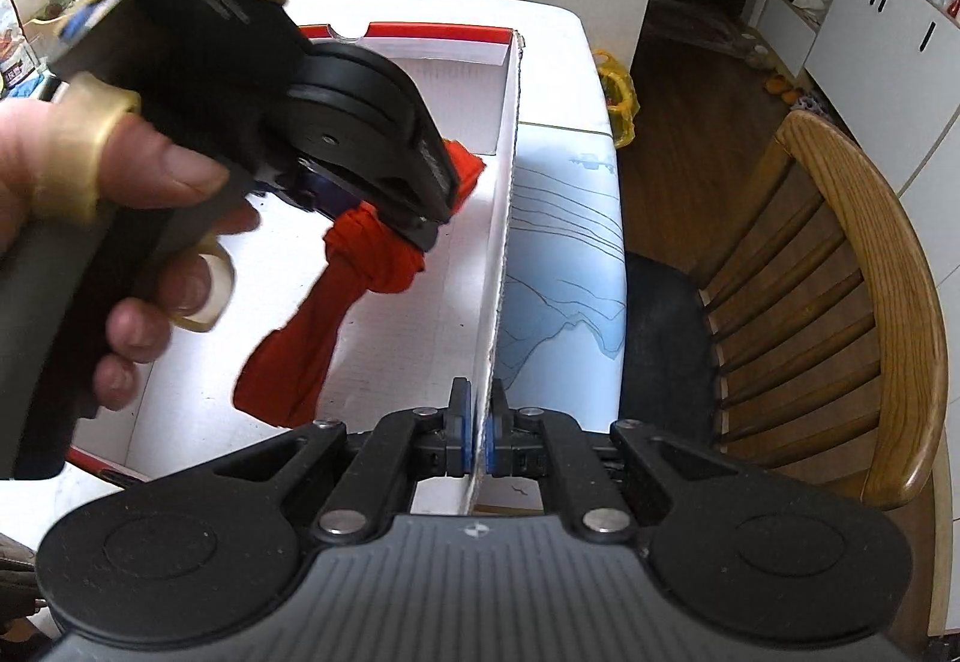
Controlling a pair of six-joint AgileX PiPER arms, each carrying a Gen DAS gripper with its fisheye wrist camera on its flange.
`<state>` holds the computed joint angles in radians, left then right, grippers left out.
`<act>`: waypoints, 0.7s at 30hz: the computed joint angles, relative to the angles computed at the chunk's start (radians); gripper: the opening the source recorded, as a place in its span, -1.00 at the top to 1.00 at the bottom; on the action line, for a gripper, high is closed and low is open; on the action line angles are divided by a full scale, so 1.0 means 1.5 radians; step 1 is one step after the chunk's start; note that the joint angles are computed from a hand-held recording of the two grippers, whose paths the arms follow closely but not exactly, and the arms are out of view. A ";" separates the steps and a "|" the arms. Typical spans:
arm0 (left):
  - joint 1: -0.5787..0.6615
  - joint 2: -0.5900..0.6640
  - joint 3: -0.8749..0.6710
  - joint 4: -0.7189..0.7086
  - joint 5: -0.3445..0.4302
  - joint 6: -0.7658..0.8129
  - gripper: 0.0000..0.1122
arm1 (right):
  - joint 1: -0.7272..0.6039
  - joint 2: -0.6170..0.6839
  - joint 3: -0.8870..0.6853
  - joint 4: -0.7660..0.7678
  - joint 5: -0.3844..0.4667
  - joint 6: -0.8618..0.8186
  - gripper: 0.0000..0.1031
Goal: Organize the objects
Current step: 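Carry the red umbrella into the box compartment and open the left gripper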
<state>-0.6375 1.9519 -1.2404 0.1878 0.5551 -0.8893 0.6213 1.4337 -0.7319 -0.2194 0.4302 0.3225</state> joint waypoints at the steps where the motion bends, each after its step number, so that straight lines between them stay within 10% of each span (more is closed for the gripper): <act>1: 0.000 0.006 -0.002 -0.009 -0.002 0.012 0.46 | -0.003 0.000 0.000 0.007 -0.001 -0.007 0.92; 21: 0.004 -0.084 0.124 0.002 -0.089 0.038 0.01 | -0.009 0.004 -0.010 0.024 0.014 -0.004 0.93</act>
<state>-0.6317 1.8259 -1.0550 0.1913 0.4211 -0.8322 0.6081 1.4404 -0.7475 -0.1841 0.4505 0.3167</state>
